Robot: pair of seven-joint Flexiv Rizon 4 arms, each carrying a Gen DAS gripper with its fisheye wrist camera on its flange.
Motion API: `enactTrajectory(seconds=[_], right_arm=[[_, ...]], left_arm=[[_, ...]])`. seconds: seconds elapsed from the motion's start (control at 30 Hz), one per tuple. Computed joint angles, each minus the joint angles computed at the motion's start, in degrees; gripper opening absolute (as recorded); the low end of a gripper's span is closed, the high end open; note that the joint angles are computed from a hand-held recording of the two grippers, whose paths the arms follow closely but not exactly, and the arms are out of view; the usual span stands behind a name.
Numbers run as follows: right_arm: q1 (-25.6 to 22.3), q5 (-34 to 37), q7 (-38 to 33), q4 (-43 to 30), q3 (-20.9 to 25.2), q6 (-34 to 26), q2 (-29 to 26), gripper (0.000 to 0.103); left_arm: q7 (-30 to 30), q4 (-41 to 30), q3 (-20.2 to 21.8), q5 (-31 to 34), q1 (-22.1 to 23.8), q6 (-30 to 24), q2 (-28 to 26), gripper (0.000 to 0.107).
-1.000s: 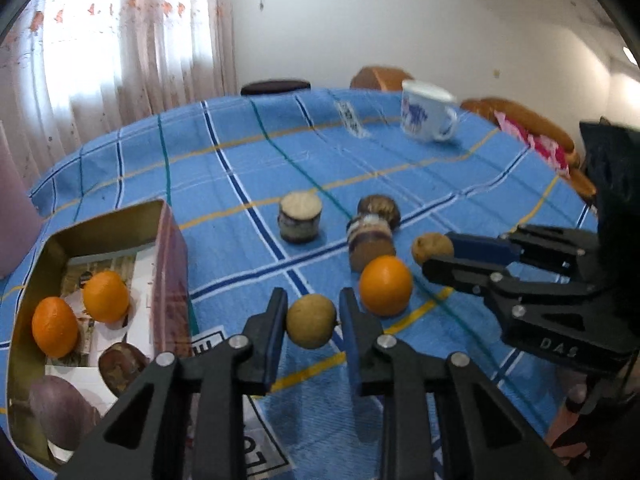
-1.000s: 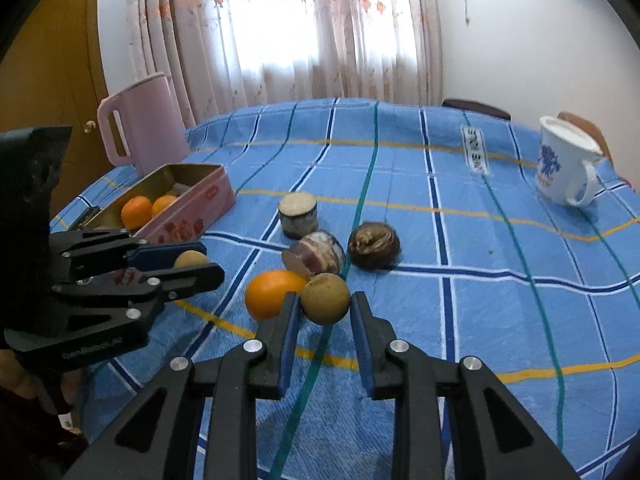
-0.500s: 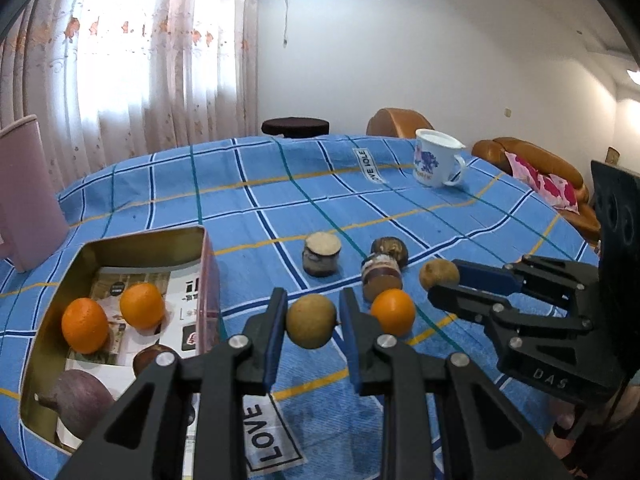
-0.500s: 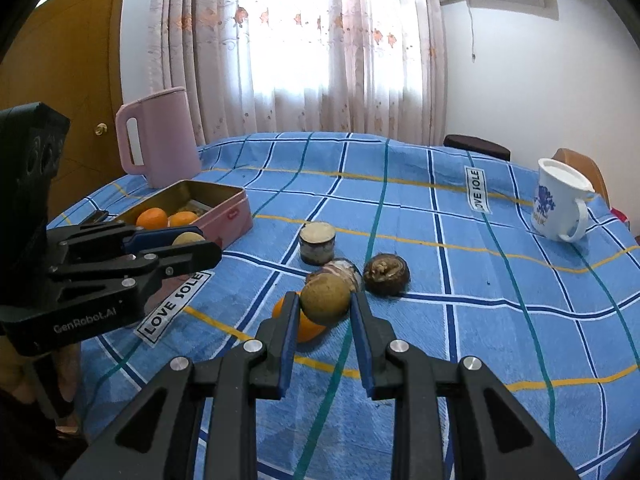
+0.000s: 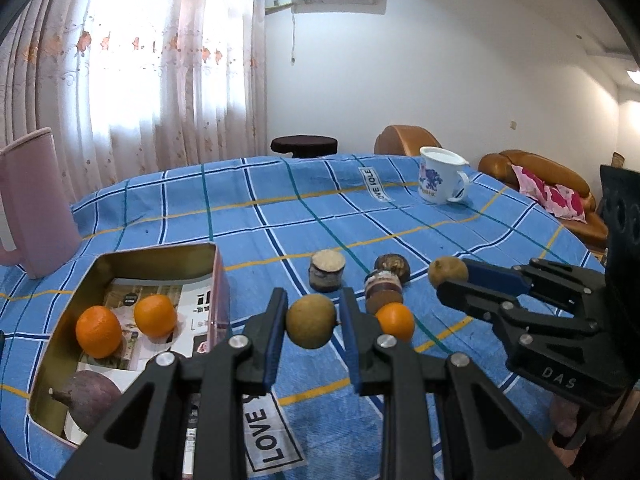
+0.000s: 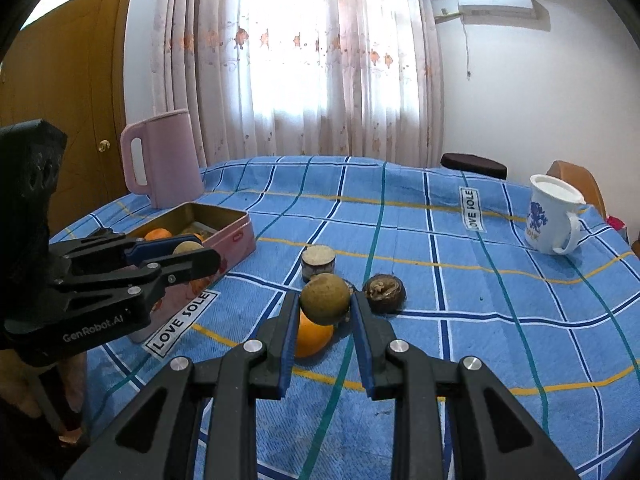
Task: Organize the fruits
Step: 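Carry both kiwis toward the tin box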
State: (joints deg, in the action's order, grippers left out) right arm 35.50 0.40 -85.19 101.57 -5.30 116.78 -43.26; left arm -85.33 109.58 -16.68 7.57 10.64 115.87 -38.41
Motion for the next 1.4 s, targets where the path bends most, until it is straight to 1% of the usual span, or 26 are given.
enactTrajectory(seconds=[0.23,0.43,0.63,0.73,0.8,1.13,1.4], right_arm=[[1.09,2.02,-1.33,-0.03,-0.83,2.35,-0.04,0.028],[2.02,3.76,-2.51,-0.35,-1.46,2.91,0.14,0.028],[3.66,6.06,-4.55,-1.1,-2.81,3.76,-0.14,0.028],[3.99,6.91,-5.16,-1.7,-2.96,3.95,-0.44,0.028],[4.28,7.55,-5.44,-2.18,-3.13,4.04,-0.71,0.028],[5.25,9.28,-7.12,-3.5,-3.66,4.25,-1.25,0.028],[4.66,5.49,-7.03,-6.42,-2.17,1.75,-1.14,0.028]], left_arm=[[-0.21,0.31,2.82,-1.16,-2.41,2.63,0.31,0.028],[-0.12,0.44,5.04,-2.13,-4.23,4.19,0.46,0.028],[-0.23,0.93,6.43,-2.71,-5.12,5.96,0.74,0.028],[0.37,1.08,8.09,-3.83,-6.63,7.05,0.83,0.028],[0.09,1.26,7.73,-3.54,-6.19,7.39,0.87,0.028],[0.08,1.87,9.3,-4.95,-6.97,9.39,1.24,0.028],[-0.92,2.55,9.41,-5.21,-5.55,9.07,1.99,0.028]])
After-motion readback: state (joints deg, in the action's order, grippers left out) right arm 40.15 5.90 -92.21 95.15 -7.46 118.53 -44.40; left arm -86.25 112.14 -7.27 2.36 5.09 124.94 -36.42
